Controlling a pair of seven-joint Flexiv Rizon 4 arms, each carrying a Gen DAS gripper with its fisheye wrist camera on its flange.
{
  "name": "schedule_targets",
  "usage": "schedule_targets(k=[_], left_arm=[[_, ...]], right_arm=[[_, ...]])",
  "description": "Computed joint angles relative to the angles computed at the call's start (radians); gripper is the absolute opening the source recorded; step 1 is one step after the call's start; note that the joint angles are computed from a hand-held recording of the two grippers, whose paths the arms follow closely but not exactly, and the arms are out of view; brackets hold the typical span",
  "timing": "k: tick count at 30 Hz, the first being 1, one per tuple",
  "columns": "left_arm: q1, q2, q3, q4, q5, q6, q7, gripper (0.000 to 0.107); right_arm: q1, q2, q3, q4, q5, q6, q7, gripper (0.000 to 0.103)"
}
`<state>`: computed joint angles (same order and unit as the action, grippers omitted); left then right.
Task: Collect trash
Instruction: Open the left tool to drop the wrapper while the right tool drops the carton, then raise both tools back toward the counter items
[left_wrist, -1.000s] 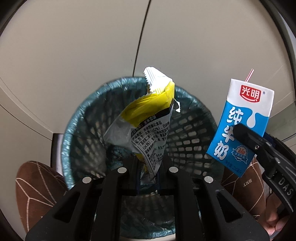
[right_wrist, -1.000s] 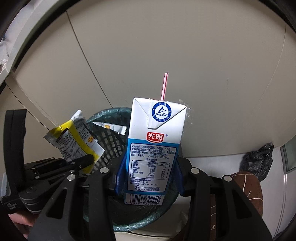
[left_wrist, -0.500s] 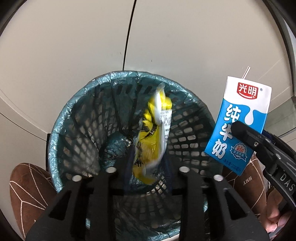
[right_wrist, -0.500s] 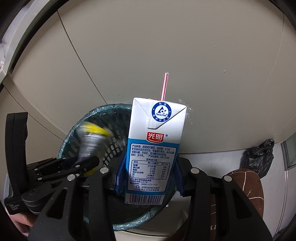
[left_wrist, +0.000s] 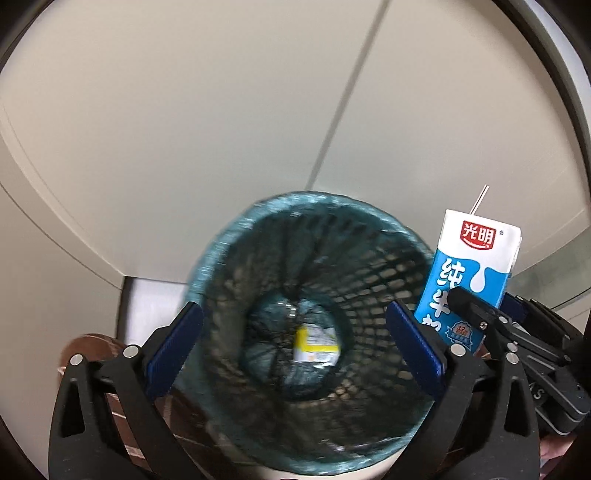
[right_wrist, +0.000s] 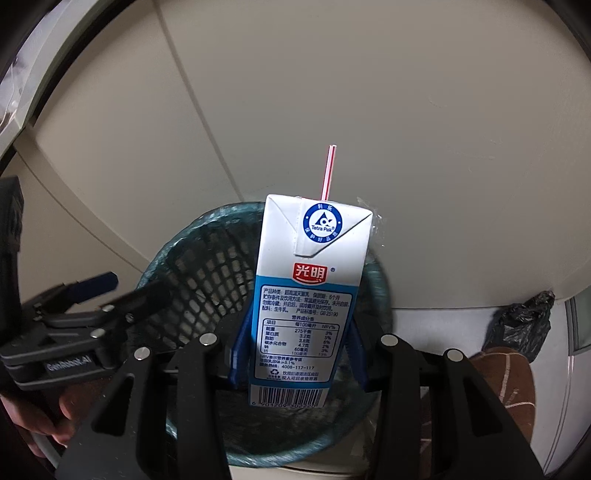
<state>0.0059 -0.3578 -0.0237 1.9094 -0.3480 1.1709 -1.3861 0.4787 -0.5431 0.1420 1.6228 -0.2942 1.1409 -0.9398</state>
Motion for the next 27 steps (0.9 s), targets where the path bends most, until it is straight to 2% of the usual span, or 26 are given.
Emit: schedule_targets(k=[7,12,17,23,27], left_arm=[[0.033,0.011,0.021,0.0,0.009,-0.032,0.016,0.097],[0.041,0.01,0.027,0.001,0.013,-0.035,0.02,0.097],[0.043,0.016,0.023,0.002,0.009,-0.03,0.03,0.097],[0.041,0.043,0.014,0.0,-0.006,-0.025,0.046,0.097],[0.038,0.073,0.007,-0.008,-0.028,-0.019,0.063,0.097]], right_arm=[[0.011,-0.062,0.027,-0.086,0.025,-0.054,-0.049,0.041],[0.019,-0.073,0.025,-0.101,0.038,-0.069,-0.064,0.042],[0.037,-0.058,-0.001,-0.08,0.021,-0.042,-0.037,0.067],[0.034,-0.015,-0.02,-0.044,-0.005,-0.008,0.002,0.082],[0.041,0.037,-0.07,-0.001,-0.066,0.053,0.062,0.091]])
